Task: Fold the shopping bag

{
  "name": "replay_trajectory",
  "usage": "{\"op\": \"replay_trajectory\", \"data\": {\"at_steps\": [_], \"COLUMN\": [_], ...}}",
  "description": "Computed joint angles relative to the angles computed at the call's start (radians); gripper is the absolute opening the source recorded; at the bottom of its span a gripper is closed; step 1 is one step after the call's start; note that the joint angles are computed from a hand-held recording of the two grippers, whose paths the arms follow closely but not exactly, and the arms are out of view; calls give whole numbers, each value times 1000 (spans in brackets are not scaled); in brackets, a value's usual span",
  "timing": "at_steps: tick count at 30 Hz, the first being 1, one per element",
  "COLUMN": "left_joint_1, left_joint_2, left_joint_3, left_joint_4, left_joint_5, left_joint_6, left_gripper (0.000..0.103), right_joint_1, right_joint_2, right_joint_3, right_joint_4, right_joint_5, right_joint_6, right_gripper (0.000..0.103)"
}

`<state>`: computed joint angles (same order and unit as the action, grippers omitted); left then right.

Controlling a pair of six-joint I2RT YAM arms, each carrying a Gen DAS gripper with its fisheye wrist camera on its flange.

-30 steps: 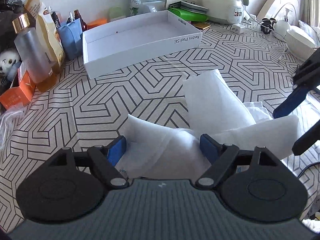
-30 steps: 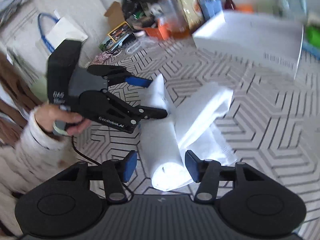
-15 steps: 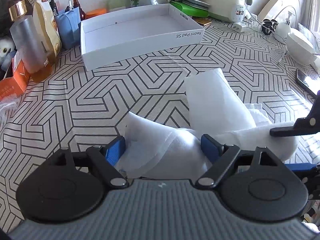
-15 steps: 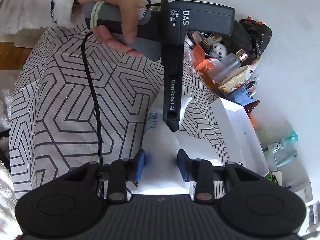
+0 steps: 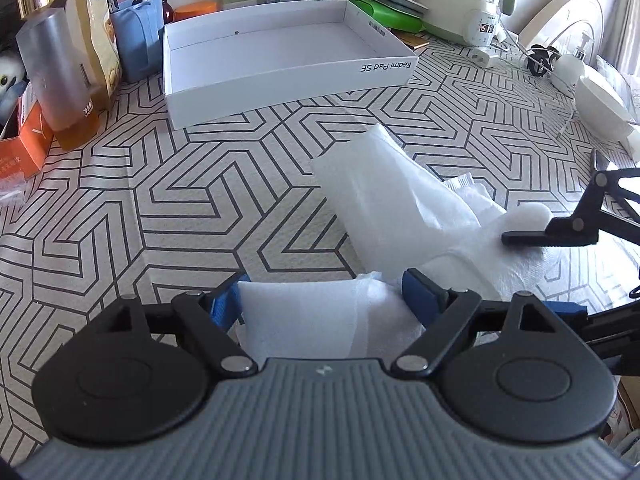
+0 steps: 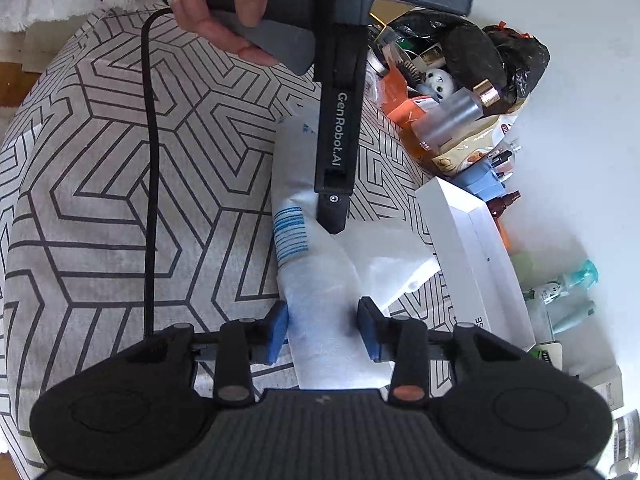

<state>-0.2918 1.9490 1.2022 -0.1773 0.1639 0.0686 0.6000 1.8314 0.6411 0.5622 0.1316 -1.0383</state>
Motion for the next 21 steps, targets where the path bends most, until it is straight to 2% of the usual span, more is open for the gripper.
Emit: {"op": "replay_trajectory", "data": {"at_steps": [2,4,9,11,15,18,21], "left_joint_1": [2,10,42,45,63,72,68], "left_joint_2": [2,14,45,55,39,-61,-148], "left_joint_3": [4,20,62,80,107,20,-57], "left_joint_4": [-1,-15,-44,-56,-70,16,66], "left_joint_5": [-1,12,75,75,82,70,93], "left_joint_6": [2,-3,1,-1,-9,8,41], "left_gripper": [85,85,84,84,77,77,77], "right_joint_1": [-15,-31,-110,-137,-189,-250,-324], "right_joint_2": [-1,-12,19,61,167,302,497], "right_joint_3": [36,91,390,505,733,983,1299], "right_joint_4": [-55,-162,-624,-764,-1001,-1235,-1488], "right_joint_5": [-22,-49,-192,-245,-353,-482,-639], "right_joint_6": [15,60,272,312,378,469,595], "right_gripper": [40,40,40,40,40,40,40]}}
